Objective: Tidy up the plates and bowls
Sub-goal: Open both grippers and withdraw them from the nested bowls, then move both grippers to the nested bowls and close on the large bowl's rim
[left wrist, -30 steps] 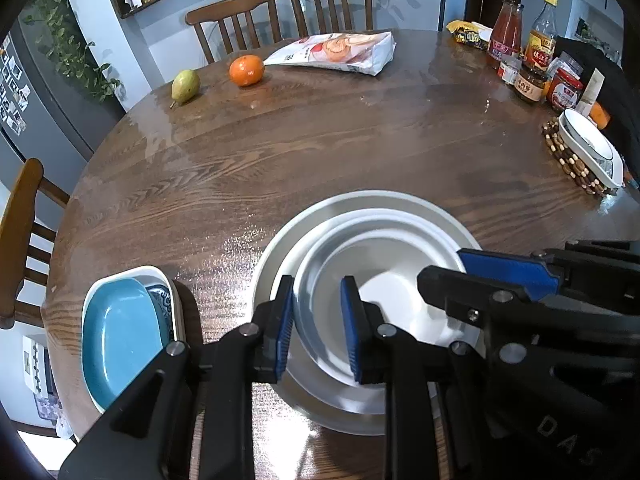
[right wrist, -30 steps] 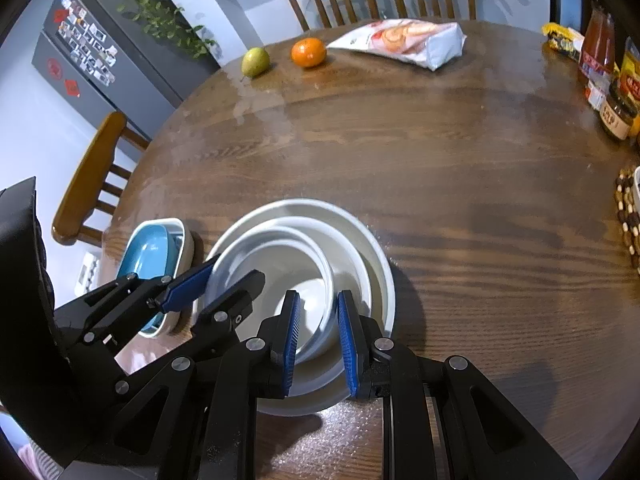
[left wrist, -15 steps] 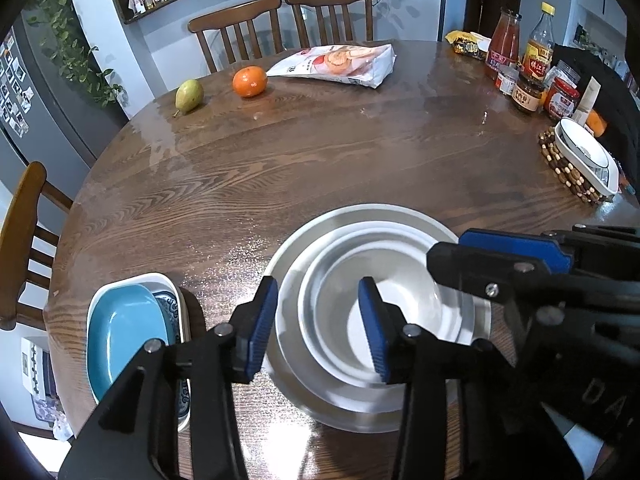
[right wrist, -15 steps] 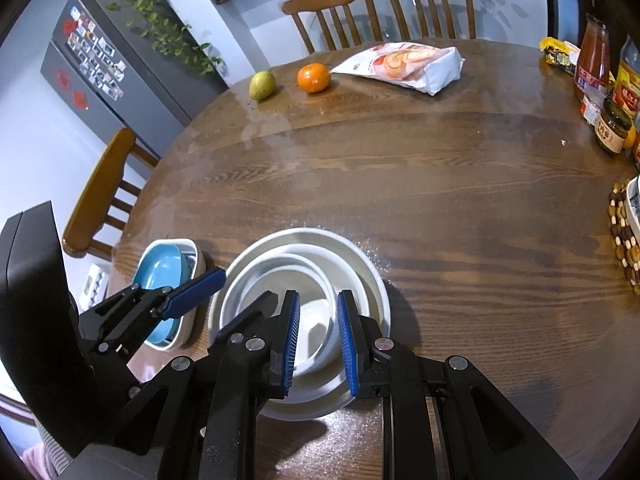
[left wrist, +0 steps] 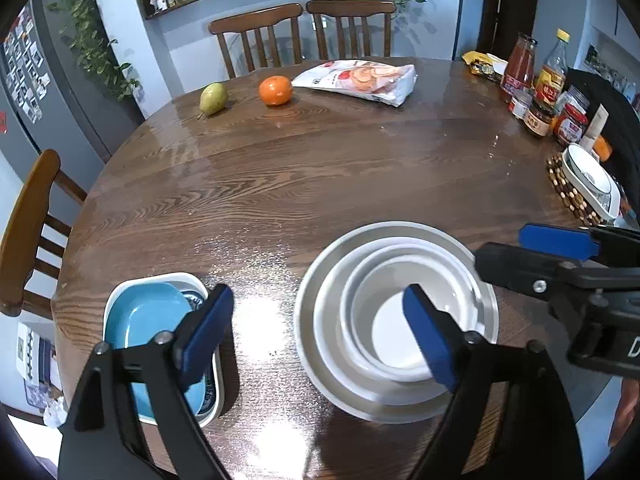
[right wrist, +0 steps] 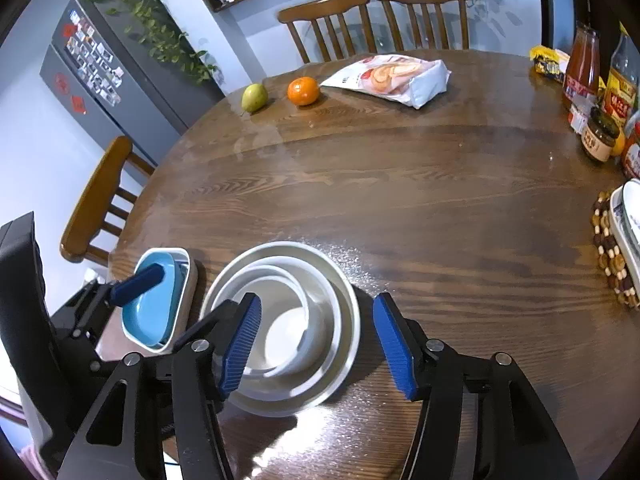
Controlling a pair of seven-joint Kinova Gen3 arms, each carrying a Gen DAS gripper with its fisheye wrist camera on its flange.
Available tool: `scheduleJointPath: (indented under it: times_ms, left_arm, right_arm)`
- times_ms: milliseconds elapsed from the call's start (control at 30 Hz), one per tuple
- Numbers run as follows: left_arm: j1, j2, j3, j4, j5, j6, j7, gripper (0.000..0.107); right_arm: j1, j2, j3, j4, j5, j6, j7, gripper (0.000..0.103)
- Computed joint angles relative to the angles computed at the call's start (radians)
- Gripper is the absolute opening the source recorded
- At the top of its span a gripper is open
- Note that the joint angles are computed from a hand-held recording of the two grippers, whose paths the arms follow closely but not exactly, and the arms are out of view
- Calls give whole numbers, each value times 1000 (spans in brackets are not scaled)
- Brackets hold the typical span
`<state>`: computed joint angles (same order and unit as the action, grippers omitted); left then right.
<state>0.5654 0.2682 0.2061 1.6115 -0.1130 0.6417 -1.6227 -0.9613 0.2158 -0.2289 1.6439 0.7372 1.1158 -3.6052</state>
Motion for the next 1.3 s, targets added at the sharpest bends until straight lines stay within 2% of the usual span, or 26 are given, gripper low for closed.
scheduleJointPath:
  times_ms: [133, 267, 533, 933, 1067, 1300]
  left_arm:
    - [-13, -7, 0, -1, 12, 4, -4, 94]
    - [-49, -7, 12, -10, 66, 29, -44, 94]
    - [-94, -11, 3, -12, 108, 58, -79, 94]
    - [-120, -1, -27, -15, 79, 76, -45, 94]
    - [-105, 13, -26, -16, 56, 81, -42, 92]
    - [-87, 28, -25, -22, 35, 83, -52, 80]
  right_arm:
    - [-5, -6, -3, 0, -2, 23, -6, 64]
    - [-3, -12, -8, 3, -10, 35, -11, 64]
    - [2, -20, -18, 16, -42, 47, -20, 64]
    - [16, -28, -28, 51, -73, 20, -32, 64]
    - [17, -19, -26, 56, -85, 13, -28, 64]
    - [20, -16, -17, 86, -95, -29, -36, 64]
